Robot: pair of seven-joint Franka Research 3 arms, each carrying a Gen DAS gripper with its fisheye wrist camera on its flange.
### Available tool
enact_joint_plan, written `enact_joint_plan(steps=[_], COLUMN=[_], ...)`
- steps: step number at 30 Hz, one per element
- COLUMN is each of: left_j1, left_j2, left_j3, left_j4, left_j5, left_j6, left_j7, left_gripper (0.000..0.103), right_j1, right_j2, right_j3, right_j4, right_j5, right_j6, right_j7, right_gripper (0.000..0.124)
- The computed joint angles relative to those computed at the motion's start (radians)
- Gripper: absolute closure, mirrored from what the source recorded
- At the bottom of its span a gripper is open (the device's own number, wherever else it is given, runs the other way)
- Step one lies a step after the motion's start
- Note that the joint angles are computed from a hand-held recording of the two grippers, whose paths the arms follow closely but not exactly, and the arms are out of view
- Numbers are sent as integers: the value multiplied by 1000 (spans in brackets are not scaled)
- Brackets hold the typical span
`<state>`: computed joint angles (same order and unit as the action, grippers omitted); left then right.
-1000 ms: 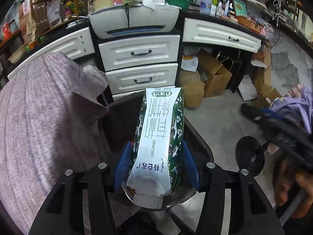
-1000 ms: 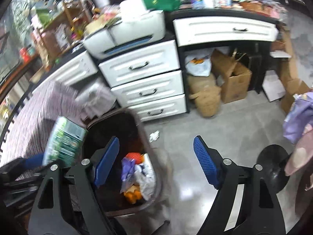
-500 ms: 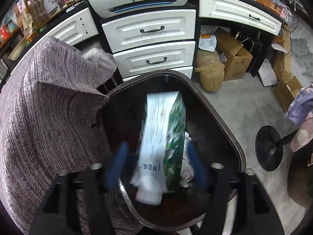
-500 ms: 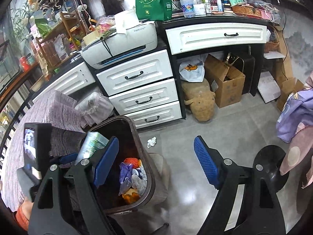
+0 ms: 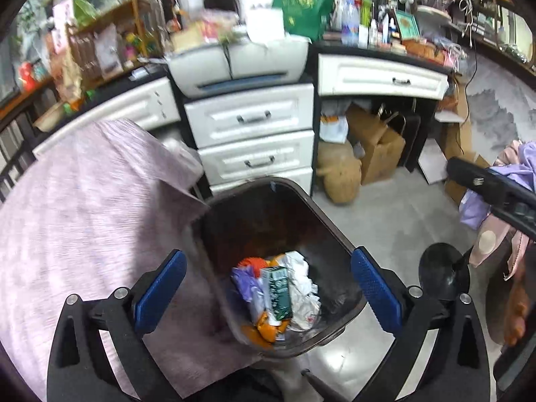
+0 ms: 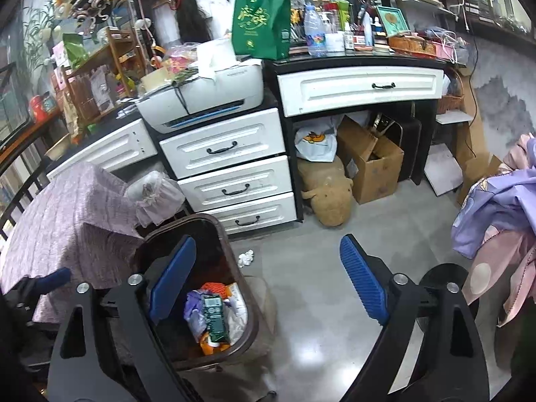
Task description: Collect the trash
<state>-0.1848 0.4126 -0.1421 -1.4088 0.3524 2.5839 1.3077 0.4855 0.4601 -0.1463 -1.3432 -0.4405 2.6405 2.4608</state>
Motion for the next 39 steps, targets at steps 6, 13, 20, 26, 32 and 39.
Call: enact_joint_plan(steps=[6, 13, 20, 26, 32, 39], left_j1=[-13, 72, 211, 320, 358, 400], left_j2=[-195, -410, -635, -788, -900, -990], left_j3=[86, 91, 32, -23, -59, -104], left_j4=[-234, -451, -662, -792, -872, -919], left_j5=[217, 475, 644, 641, 647, 641], left_j6=[153, 192, 133, 115, 98, 85], left_j7=[-211, -537, -818, -951, -969, -1012], left_gripper=[5, 5, 5, 5, 5, 5], right_j1=[96, 166, 230, 250, 299, 298], right_j2=[-3, 7, -12, -51, -142, -249], right_j3=[-62, -47, -18, 35, 13, 26], right_j4=[32, 96, 93, 22, -112, -228], right_j5=[-185, -396, -442, -374, -428, -643], right_j6=[23, 86, 136, 203, 267, 278], right_j7=[100, 182, 161, 58, 90, 306], right_gripper=[27, 27, 27, 27, 27, 27])
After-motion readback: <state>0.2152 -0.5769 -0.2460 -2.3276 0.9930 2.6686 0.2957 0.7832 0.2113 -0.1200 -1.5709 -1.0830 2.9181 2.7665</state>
